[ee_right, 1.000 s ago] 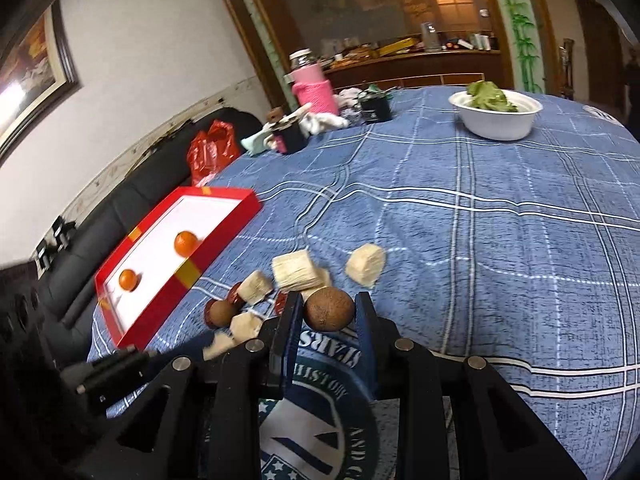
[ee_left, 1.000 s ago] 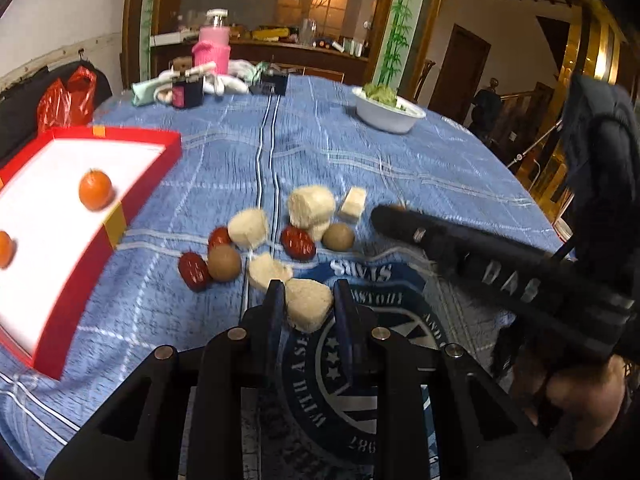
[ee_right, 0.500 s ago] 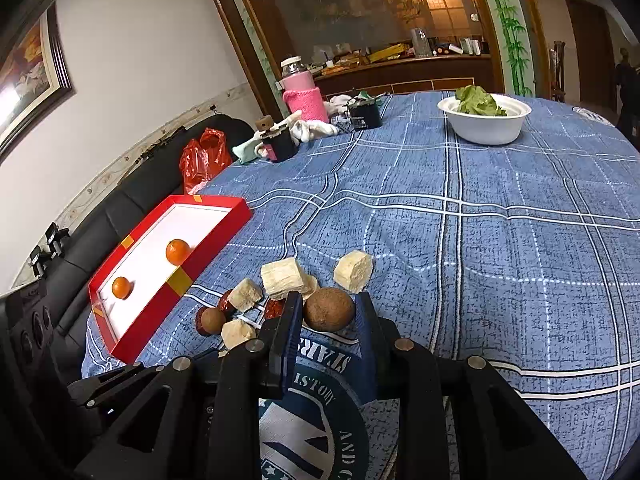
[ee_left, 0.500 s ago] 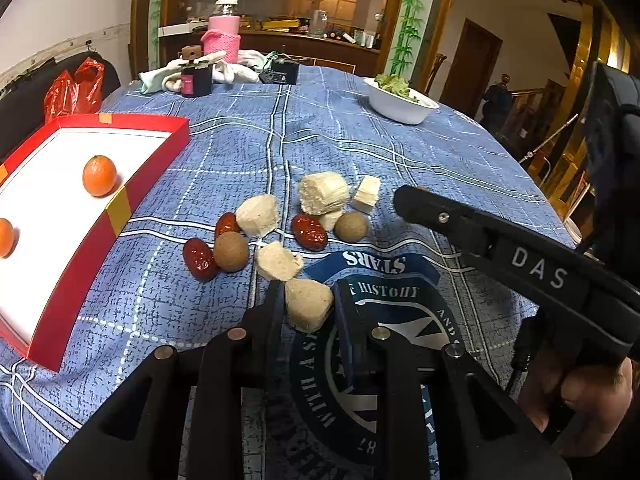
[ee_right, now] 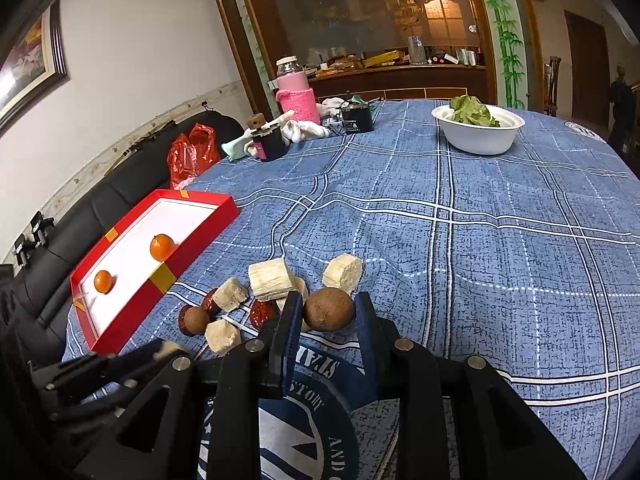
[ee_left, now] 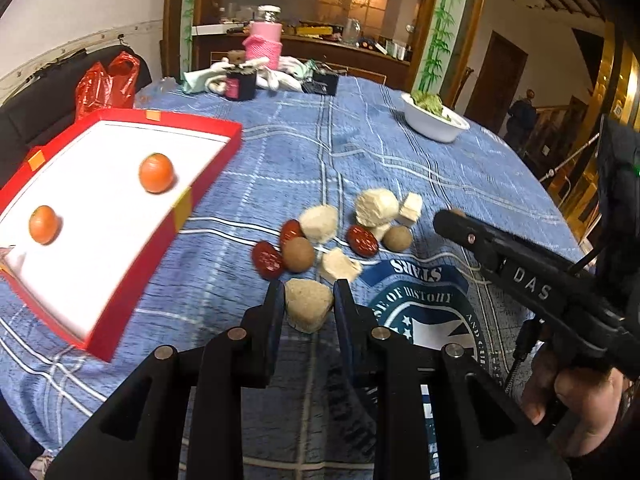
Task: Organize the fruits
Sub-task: 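Carry the cake piece and kiwi into the box and open both tools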
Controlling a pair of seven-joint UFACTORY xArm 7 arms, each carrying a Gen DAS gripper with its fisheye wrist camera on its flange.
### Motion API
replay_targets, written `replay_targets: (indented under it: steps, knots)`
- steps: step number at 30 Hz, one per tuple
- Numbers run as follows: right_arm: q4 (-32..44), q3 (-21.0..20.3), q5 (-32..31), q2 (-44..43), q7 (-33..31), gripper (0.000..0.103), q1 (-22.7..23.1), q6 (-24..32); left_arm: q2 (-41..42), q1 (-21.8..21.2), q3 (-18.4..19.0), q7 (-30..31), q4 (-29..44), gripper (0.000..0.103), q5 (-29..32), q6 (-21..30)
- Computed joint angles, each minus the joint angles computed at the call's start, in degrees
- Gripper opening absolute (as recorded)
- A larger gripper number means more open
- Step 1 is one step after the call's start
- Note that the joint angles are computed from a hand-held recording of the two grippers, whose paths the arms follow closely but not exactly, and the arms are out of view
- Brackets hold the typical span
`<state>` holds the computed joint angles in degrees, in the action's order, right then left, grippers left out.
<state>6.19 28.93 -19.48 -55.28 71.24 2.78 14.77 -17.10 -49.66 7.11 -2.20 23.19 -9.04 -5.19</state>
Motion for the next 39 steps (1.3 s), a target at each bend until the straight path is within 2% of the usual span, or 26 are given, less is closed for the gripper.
replay_targets:
  steps: [4,7,17,25,27,29,31,39]
  knots:
    - [1.23,0.39,-0.13,0.91,0.15,0.028,0.23,1.11,-1.85,-4.00,5.95,1.43,-0.29,0.022,-1.07,0.02]
    - [3.28,1.21,-0.73,2.27,-0.04,0.028,0.35,1.36,-2.63,-4.10,7.99,2.27,0.05,0.022,-1.85,0.28]
    - [12.22,6.43,-3.77,13.31,-1.26,0.027,-5.92,-5.72,-1.43,7.41,2.60,1.94,2.51,0.023,-3.66,2.27]
    - [21.13,13.42,-6.21,23.69,-2.87,0.027,-15.09,-11.24,3.19,20.00,-4.41,0.29,7.71,0.023,-3.03,4.40]
    - [23.32,15.78,-6.73,26.66,-3.02,0.027,-18.23,-12.88,4.12,21.82,-5.12,0.22,8.65,0.023,-3.32,4.58]
    - [25.74,19.16,-7.42,29.21,-3.00,0.027,-22.08,-13.73,4.79,25.42,-7.63,-1.03,9.12,0.023,-2.03,4.54]
    - [27.90,22.77,-8.06,31.54,-2.79,0.027,-25.90,-14.54,5.73,26.40,-7.55,-1.04,9.88,0.023,-2.31,4.60]
    - [34.67,40.37,-8.30,36.58,-3.13,0.027,-43.19,-17.08,7.87,33.71,-10.34,-4.82,11.39,0.023,0.69,3.80]
